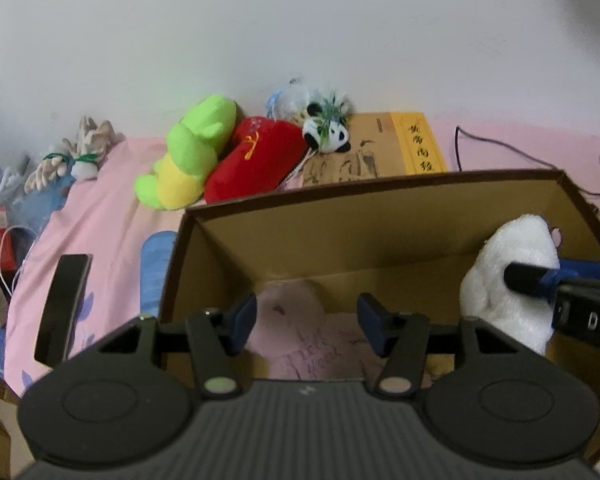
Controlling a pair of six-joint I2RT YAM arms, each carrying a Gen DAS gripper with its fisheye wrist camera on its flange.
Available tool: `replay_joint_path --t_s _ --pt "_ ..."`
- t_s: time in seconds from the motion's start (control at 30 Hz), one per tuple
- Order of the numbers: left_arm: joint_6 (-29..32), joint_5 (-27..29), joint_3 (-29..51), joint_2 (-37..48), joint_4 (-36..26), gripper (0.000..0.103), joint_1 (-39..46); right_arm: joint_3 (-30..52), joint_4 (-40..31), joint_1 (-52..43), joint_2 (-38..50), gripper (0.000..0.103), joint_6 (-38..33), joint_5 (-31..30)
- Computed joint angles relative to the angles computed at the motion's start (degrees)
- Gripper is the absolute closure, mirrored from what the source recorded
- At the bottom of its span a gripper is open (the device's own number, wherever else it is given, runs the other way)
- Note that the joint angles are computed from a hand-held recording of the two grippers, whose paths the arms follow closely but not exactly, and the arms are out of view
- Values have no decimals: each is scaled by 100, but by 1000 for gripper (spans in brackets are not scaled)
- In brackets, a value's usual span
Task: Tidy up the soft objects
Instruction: 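Open the left gripper to drop the bear while the right gripper drops the white plush in the box, then move the left gripper to the yellow towel plush while right approaches the lime mesh sponge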
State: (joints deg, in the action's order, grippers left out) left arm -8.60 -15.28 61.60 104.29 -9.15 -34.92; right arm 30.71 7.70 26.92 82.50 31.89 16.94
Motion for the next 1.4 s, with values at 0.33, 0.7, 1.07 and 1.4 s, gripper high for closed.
replay_joint_path --t_s 0.33,0.7,1.07,1.4 --pt "-261 76 -644 -925 73 34 -134 -461 360 16 -746 78 401 -30" --pt "-538 -241 -1172 -2060 -456 27 -432 -434 -834 1694 -1833 78 1351 1497" --pt "-730 -439 -1924 -3270 -886 22 -726 -520 -1766 3265 -2329 78 2979 2904" --pt "-881 -233 -2892 -4832 -1370 18 -782 -332 -3327 4961 -2431 78 5015 3956"
